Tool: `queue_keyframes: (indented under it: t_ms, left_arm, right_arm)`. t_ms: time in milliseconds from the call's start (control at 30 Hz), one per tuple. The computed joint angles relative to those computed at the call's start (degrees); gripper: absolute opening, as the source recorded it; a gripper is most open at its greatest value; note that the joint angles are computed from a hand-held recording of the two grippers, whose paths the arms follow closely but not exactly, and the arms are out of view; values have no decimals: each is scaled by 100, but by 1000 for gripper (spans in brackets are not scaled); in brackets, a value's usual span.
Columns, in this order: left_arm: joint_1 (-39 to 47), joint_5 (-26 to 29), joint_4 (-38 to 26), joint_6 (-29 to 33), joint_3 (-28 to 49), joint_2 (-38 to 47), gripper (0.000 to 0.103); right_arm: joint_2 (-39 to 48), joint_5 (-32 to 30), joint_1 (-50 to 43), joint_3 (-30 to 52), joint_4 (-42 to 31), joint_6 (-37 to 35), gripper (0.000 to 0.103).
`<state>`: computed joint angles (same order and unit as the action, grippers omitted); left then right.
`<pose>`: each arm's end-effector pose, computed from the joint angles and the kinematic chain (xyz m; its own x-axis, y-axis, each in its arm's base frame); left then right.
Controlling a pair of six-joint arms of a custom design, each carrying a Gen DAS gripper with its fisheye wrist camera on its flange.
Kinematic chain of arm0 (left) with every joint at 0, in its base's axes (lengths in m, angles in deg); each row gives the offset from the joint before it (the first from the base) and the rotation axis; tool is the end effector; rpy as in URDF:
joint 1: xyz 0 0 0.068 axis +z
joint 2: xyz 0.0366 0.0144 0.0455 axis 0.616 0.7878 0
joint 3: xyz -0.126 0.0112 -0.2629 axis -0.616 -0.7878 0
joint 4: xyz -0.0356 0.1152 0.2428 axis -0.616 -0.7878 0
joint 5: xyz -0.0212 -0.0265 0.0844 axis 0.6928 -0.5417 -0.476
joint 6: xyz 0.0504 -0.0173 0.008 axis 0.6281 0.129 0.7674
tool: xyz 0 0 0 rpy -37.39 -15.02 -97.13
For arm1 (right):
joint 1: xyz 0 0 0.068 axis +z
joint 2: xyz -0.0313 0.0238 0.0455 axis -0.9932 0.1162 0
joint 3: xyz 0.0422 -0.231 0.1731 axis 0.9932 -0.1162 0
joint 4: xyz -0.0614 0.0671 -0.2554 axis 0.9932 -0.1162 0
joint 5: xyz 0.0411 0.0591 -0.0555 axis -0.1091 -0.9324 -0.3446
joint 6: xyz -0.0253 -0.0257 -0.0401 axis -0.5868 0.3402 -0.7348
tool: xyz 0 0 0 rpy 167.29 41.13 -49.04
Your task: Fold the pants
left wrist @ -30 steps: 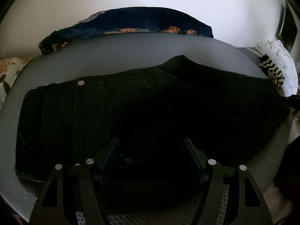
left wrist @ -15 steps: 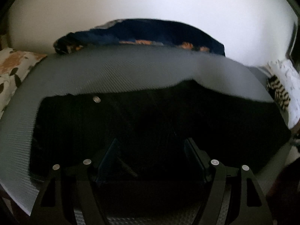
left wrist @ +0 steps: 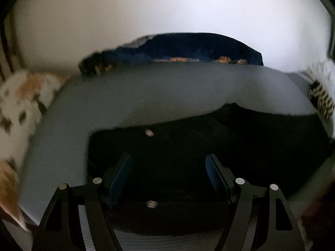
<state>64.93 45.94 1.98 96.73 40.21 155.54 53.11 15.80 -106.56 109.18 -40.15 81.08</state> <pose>0.3047 0.1432 0.2974 -0.7512 0.0720 -0.6562 0.0463 0.9973 0.0564 0.3101 -0.1183 0.2175 -0.5119 0.8065 -0.2957 0.5601 0.5744 0.5970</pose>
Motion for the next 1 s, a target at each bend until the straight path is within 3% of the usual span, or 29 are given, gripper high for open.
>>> queue_keyframes:
  t_ms: [133, 300, 433, 700, 1000]
  left_arm:
    - [200, 4, -64, 322, 399, 113, 78]
    - [308, 244, -152, -366, 540, 379, 78]
    - [229, 450, 57, -783, 38, 184, 78]
    - [67, 486, 172, -790, -649, -134, 78]
    - [335, 666, 175, -917, -604, -87, 78]
  right_arm:
    - [-99, 215, 165, 104, -118, 35, 9]
    - [-217, 164, 632, 479, -178, 12, 8]
    - [-14, 210, 1208, 1007, -307, 104, 8]
    - [951, 173, 2711, 2318, -393, 170, 8]
    - [2159, -138, 4228, 3618, -611, 129, 8]
